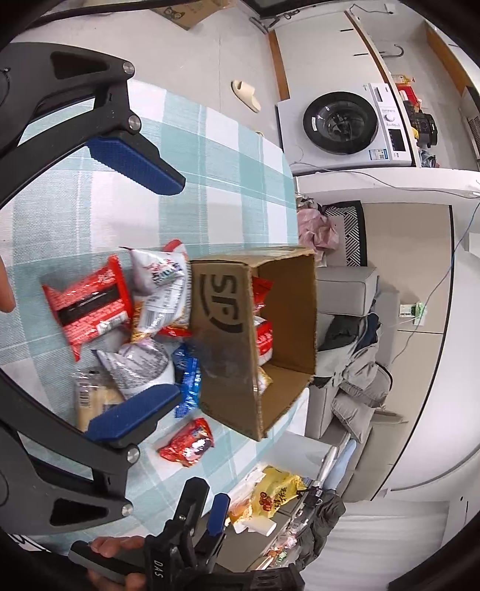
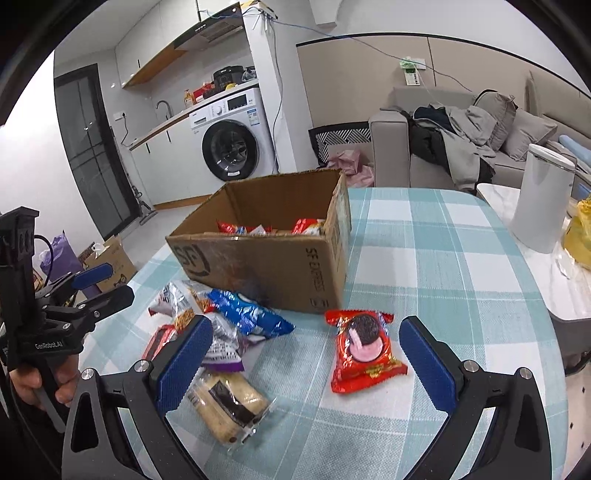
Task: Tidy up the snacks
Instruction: 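Withdraw both open tools from the box toward the remaining snacks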
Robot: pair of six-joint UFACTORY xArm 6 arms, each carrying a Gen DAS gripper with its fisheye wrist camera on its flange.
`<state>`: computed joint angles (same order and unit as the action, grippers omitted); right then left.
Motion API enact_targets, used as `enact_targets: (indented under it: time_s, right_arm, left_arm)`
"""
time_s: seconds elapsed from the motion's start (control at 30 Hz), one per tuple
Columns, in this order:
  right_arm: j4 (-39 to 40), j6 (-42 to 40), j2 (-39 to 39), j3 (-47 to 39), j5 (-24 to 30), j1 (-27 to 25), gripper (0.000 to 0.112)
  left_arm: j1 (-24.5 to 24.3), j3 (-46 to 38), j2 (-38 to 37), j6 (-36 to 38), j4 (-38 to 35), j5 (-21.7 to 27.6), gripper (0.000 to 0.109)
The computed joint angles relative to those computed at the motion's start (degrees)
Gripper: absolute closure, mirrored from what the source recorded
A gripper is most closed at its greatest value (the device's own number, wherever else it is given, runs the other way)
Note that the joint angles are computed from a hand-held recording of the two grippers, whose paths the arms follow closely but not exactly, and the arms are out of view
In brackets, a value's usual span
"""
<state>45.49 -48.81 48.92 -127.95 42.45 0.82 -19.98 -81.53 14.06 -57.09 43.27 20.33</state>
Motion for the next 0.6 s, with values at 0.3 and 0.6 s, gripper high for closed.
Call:
enact_targets:
  time_s: [0.3, 0.6]
  right_arm:
    - [-1.1, -2.7, -2.0, 5.3, -1.4, 0.8, 0.010]
    - [-5.3, -0.7, -0.5, 4.4, -0.2, 1.1, 0.010]
  left_arm:
    - [-0.2, 3.5, -0.8, -1.1, 0.6, 0.0, 0.007]
    - [0.6, 4.6, 0.6, 1.6, -3.3, -1.0, 0.007]
